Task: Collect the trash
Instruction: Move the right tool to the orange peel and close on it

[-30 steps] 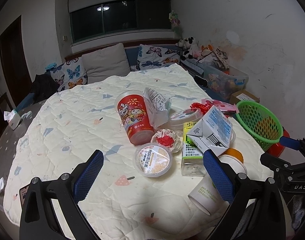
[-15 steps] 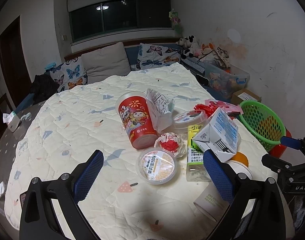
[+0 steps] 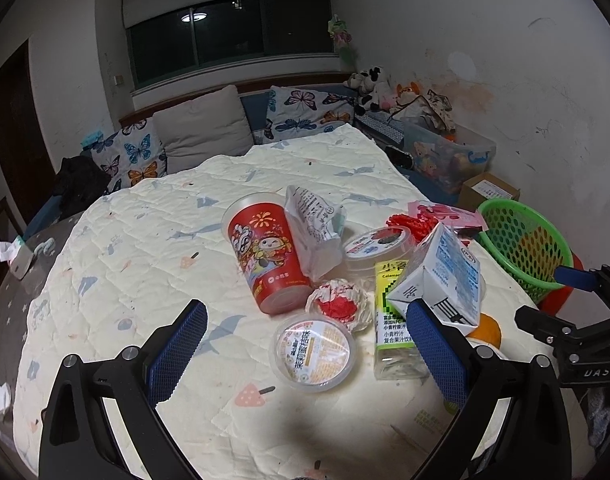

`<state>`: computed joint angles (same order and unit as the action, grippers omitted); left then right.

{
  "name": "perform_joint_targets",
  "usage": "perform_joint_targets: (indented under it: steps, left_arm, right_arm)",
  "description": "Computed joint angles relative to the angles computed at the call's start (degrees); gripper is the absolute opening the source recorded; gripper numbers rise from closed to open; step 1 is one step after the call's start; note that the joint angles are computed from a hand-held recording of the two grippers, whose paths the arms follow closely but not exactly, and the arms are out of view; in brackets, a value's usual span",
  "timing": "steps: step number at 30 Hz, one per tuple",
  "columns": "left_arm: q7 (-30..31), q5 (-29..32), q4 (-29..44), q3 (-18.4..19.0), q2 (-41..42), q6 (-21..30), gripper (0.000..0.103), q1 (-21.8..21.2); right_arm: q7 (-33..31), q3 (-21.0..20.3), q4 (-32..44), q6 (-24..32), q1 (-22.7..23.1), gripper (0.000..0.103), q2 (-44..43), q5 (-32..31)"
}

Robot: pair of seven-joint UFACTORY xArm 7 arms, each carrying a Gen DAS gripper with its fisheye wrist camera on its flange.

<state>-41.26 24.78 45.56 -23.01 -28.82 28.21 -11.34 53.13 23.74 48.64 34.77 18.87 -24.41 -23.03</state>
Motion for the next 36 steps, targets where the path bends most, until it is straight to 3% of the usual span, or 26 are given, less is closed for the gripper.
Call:
perform_joint_targets:
  steps: [10,21,28,36]
  left_arm:
    - [0.0,0.7,1.7,0.3,2.7,-0.1,0.097,-0.3]
    - [1.6,-0.5,1.1,1.6,2.5,-0.2,0.097,-2.2]
    - [6.7,-5.3,-0.8,4.0,1.2,-1.1,0.097,-5.4]
    - [15.4,-11.5,-2.8,6.3,-0.4,-2.6,0.097,-9.3]
  right_arm:
    - [-2.7,-2.1,-1.6,-0.7,0.7,0.095,0.1,2.3]
    - [-13.9,-5.9,-3.7,-4.3,4.2,0.082,1.7,10.3]
    - [-21.8,-9.0,-3.4,-7.5,6.4,0.076,5.3,17.5]
    - [-34.7,-13.5,-3.3,-11.0,10.3,0.075,8.4,31.8]
